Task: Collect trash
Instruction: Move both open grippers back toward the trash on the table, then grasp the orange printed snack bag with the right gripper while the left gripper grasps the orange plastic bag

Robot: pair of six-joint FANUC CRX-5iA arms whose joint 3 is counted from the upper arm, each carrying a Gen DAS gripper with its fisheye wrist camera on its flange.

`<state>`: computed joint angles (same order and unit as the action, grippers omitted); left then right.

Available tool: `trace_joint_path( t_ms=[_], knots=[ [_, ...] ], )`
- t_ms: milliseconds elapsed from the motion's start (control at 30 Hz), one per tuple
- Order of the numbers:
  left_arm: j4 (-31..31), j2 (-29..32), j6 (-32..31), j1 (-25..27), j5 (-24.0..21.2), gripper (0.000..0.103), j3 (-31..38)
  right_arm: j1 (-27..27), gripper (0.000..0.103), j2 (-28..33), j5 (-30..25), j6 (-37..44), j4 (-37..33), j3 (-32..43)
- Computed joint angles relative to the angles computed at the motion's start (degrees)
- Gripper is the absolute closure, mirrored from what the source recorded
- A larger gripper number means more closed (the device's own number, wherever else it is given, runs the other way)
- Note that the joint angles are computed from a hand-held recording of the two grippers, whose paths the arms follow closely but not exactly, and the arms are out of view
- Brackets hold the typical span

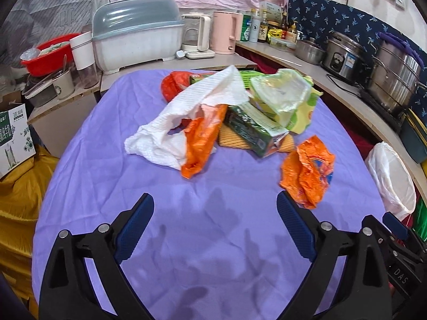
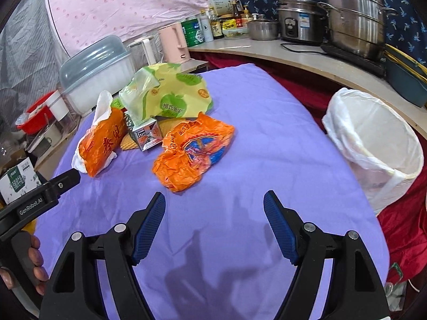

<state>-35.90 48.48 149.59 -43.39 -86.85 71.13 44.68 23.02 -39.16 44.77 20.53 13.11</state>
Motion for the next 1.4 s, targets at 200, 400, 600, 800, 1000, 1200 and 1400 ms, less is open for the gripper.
trace_joint_path(
  t_ms=[200, 400, 600, 800, 1000, 1200, 1400],
  knots=[
    [1.68, -2.59, 0.58, 2.43, 3.33, 0.01, -5.53, 0.1, 0.03, 5.06, -2.44, 2.26, -2.85, 7.05],
    [4.56, -3.17, 0.52, 5.16, 6.62, 0.009, -7.83, 0.26, 0.03, 10.11, -4.66, 3.54, -3.59, 14.01],
    [6.41, -1.32, -0.83, 7.47, 7.81, 0.009, -6.12, 0.41, 0.03, 15.09, -7.34, 5.07, -4.15, 20.89],
    [7.47, 1.43, -3.51, 8.55, 7.93, 0.013, -2.14, 0.16, 0.03, 19.1, -10.14, 6.39, -4.96, 26.44],
    [10.77, 4.2, -6.97, 9.26, 8.28, 0.047, 1.45, -0.04, 0.031, 20.7, -11.78, 6.18, -4.43, 28.27],
    [11.97, 5.63, -8.52, 8.68, 8.24, 0.085, 3.97, -0.61, 0.047, 19.43, -10.85, 5.55, -4.85, 25.97],
    [11.56, 4.32, -6.77, 7.46, 9.17, 0.089, 2.52, -1.16, 0.068, 15.94, -8.11, 5.07, -5.74, 21.05]
  ],
)
